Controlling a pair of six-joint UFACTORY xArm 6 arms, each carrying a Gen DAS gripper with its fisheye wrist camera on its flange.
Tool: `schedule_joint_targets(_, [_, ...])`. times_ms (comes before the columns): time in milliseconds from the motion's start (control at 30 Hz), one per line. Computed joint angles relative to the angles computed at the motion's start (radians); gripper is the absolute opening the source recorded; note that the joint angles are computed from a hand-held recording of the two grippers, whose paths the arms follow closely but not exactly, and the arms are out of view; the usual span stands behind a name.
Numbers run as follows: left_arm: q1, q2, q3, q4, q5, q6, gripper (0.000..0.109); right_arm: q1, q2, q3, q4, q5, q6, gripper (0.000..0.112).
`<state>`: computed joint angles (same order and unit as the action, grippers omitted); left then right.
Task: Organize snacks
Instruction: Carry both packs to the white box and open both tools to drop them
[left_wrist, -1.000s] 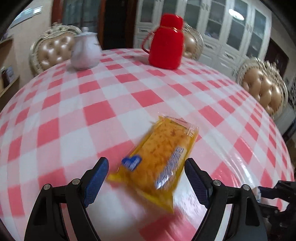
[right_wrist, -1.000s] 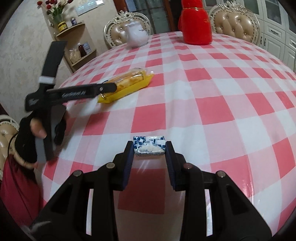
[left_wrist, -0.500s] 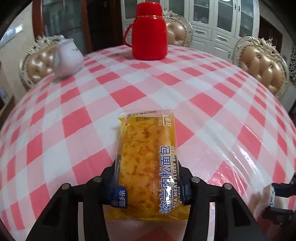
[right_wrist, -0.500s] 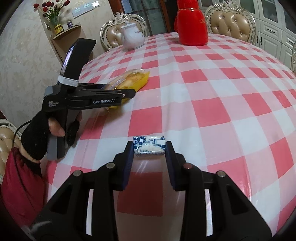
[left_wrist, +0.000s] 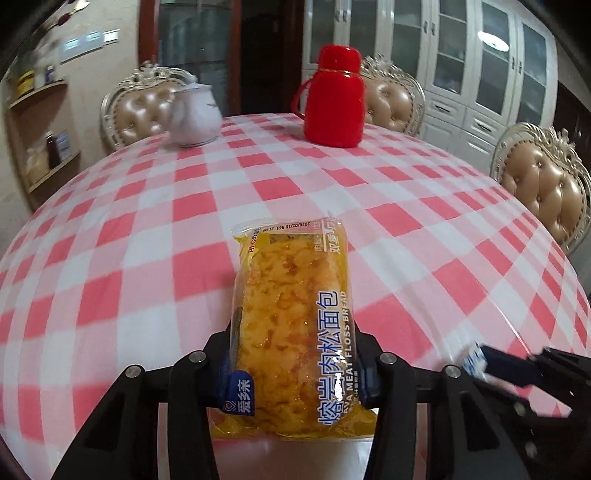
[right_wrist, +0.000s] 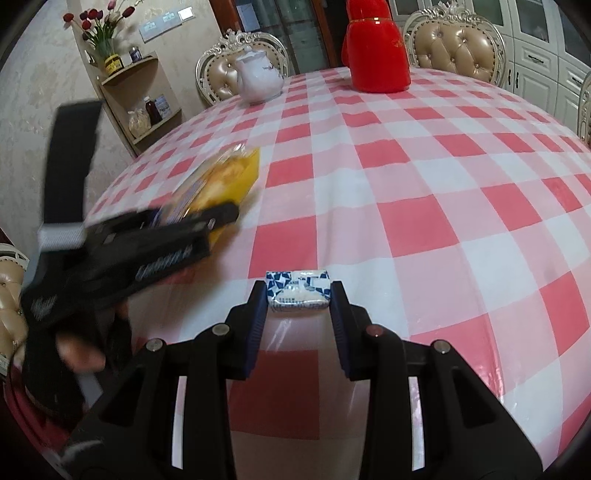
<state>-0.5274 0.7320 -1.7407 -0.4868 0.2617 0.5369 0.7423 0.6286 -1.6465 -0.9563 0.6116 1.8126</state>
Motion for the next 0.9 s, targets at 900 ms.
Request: schedule_joint_targets(900, [-0.003, -0.512, 0.634, -1.127, -0.226, 0.819, 0.049, 0.120, 0.044, -0.099, -0.115, 0.034, 0.038, 0.038])
